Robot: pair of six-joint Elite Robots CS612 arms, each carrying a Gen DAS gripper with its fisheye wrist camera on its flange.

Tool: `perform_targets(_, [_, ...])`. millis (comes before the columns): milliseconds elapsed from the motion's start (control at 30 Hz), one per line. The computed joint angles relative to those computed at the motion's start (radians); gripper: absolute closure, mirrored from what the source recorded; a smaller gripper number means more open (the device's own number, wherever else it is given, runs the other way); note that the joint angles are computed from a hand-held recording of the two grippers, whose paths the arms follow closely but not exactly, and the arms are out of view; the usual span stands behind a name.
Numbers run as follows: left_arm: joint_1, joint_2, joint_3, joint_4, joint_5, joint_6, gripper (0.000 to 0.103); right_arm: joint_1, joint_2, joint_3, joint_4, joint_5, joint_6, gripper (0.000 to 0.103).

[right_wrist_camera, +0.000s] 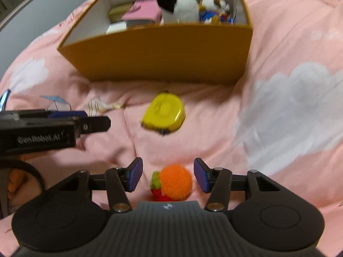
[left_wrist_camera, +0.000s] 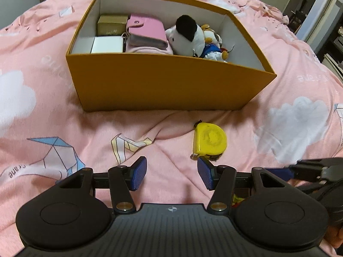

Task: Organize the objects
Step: 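Move the right tool down to the orange crocheted fruit and grasp it, then grasp the yellow tape measure with the left tool while the right tool holds the fruit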

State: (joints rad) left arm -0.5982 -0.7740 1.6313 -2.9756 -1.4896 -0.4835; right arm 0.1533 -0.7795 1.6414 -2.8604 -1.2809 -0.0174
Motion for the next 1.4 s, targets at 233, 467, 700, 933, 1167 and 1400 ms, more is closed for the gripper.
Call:
perform_targets(233, [0.001, 0.001, -0.001, 0.01, -0.004, -0.005, 0.039, 0.013, 0.019, -0.029, 0.101, -0.032, -0.023, 0.051])
perform_targets(467, [0.001, 0.001, 0.001, 0.005, -0.011, -0.005, 0.039, 0.013, 0.027, -0.034, 0.106, -0.042, -0.018, 0.056])
perform_targets(700, [0.008, 0.006, 0.006, -0.055, -0.047, 0.001, 0.039, 0.015, 0.01, -0.004, 0.004, -0.056, -0.029, 0.057])
perform_targets(933, [0.013, 0.024, -0.021, -0.099, -0.094, 0.038, 0.039, 0.01, 0.0, 0.012, -0.139, -0.123, -0.04, 0.057])
perform_targets(1167, [0.026, 0.066, -0.107, -0.064, -0.169, 0.001, 0.039, -0.002, 0.019, -0.009, -0.215, -0.214, -0.024, 0.057])
perform_targets(1400, [0.029, 0.114, -0.177, -0.007, -0.224, -0.02, 0.038, -0.018, 0.042, -0.036, -0.197, -0.201, 0.018, 0.057])
